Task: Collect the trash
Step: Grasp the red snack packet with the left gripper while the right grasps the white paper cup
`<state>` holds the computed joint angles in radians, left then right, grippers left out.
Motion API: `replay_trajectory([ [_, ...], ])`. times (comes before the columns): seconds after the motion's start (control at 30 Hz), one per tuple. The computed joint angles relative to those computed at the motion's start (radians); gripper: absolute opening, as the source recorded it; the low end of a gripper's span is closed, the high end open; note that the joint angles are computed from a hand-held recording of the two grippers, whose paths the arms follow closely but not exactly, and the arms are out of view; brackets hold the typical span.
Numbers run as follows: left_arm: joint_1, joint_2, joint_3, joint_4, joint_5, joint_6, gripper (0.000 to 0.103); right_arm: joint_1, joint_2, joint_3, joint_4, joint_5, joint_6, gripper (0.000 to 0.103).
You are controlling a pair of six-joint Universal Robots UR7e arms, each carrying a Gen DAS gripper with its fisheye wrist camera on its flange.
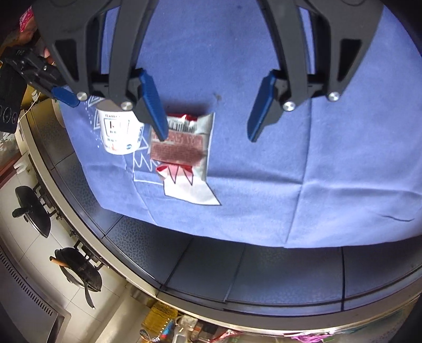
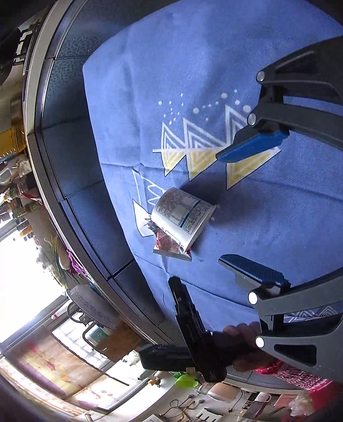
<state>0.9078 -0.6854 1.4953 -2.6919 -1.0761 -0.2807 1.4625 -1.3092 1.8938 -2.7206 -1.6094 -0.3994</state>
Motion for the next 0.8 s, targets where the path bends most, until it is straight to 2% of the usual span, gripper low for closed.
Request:
replay_trajectory([
  [0.03, 0.016, 0.014, -0.026, 0.014, -0.038, 0.003, 0.061, -0.005, 0.010, -0.015, 0.013, 0.027, 0.025, 0.080],
  [0.1, 0.041, 0.033, -0.061, 0.029, -0.108, 0.001, 0.072, -0.019, 0.024, -0.040, 0.044, 0.082, 0.078, 0.083],
  [0.23, 0.079, 0.067, -0.118, 0.050, -0.227, 0.008, 0.072, -0.036, 0.067, -0.106, 0.101, 0.147, 0.174, 0.084],
  [0.37, 0.092, 0.091, -0.150, 0.049, -0.285, 0.024, 0.072, -0.039, 0.113, -0.159, 0.134, 0.164, 0.236, 0.084],
  [0.43, 0.096, 0.101, -0.165, 0.066, -0.312, 0.031, 0.057, -0.038, 0.134, -0.179, 0.142, 0.158, 0.253, 0.084],
  [0.5, 0.095, 0.106, -0.168, 0.089, -0.324, 0.032, 0.026, -0.042, 0.153, -0.197, 0.160, 0.161, 0.273, 0.084],
  [0.57, 0.090, 0.106, -0.157, 0.099, -0.333, 0.035, 0.008, -0.046, 0.169, -0.211, 0.182, 0.163, 0.290, 0.084],
  [0.67, 0.065, 0.086, -0.098, 0.047, -0.298, 0.041, 0.004, -0.058, 0.169, -0.203, 0.214, 0.192, 0.272, 0.061],
  [0.8, 0.037, 0.033, -0.001, -0.042, -0.304, 0.009, 0.004, -0.068, 0.102, -0.117, 0.167, 0.208, 0.239, 0.059],
])
